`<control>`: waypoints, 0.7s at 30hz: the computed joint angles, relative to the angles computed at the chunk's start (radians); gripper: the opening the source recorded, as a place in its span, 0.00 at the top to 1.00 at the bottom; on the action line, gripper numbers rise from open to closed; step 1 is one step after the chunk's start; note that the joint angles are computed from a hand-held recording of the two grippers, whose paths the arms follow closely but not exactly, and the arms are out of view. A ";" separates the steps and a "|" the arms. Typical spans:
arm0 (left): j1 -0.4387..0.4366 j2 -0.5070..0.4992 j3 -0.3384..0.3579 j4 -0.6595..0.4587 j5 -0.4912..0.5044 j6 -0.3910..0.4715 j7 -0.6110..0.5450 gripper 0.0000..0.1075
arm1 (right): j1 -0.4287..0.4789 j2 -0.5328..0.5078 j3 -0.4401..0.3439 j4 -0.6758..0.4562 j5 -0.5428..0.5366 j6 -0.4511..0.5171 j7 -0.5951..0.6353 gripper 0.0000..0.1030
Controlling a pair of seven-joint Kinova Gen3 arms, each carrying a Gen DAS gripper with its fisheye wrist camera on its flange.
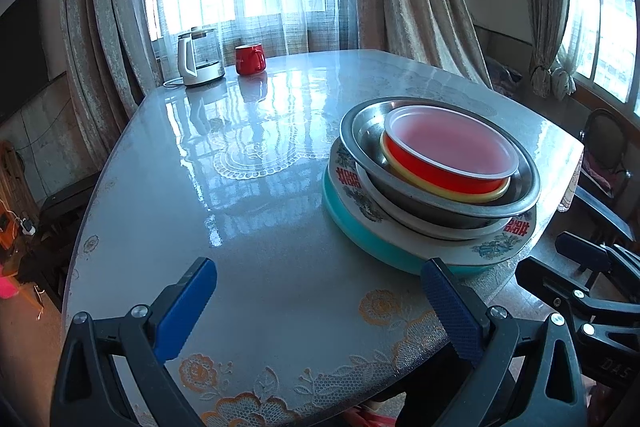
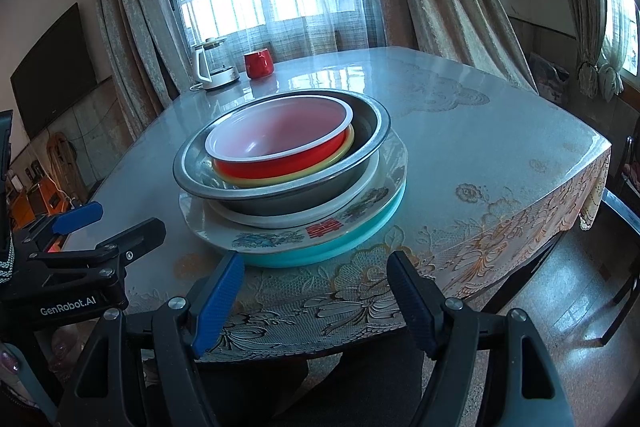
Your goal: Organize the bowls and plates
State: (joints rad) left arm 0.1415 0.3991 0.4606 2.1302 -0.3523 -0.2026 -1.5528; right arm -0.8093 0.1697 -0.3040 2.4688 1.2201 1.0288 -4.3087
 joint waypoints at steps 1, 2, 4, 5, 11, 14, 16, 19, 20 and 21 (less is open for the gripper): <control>0.005 0.000 -0.005 -0.001 0.002 0.000 -0.002 0.04 | 0.002 0.000 0.001 0.000 -0.001 -0.003 0.002 0.27; 0.006 -0.001 -0.007 0.002 0.002 -0.004 -0.003 0.04 | 0.004 -0.001 0.002 -0.001 -0.003 -0.006 0.004 0.27; 0.009 -0.002 -0.009 0.004 0.002 -0.008 -0.003 0.04 | 0.006 -0.002 0.003 0.001 0.001 -0.009 0.000 0.27; 0.006 -0.002 -0.007 0.004 -0.001 -0.008 -0.002 0.04 | 0.007 -0.002 0.003 0.000 0.000 -0.010 0.002 0.27; -0.014 0.003 0.013 -0.002 -0.015 0.006 0.006 0.04 | 0.004 0.001 0.001 0.001 0.003 -0.007 -0.004 0.27; -0.029 0.009 0.032 -0.008 -0.020 0.020 0.010 0.04 | 0.006 0.000 0.002 0.002 0.003 -0.010 -0.005 0.27; -0.045 0.015 0.051 -0.013 -0.025 0.029 0.010 0.04 | 0.007 -0.001 0.002 0.002 0.003 -0.012 -0.005 0.27; -0.035 0.013 0.041 -0.010 -0.014 0.025 -0.001 0.04 | 0.007 -0.001 0.003 0.004 0.005 -0.013 -0.010 0.27; -0.034 0.014 0.039 -0.010 -0.013 0.023 -0.004 0.04 | 0.007 -0.001 0.002 0.004 0.006 -0.013 -0.011 0.27; -0.027 0.013 0.033 -0.010 -0.009 0.021 -0.007 0.04 | 0.007 -0.002 0.002 0.006 0.008 -0.014 -0.015 0.27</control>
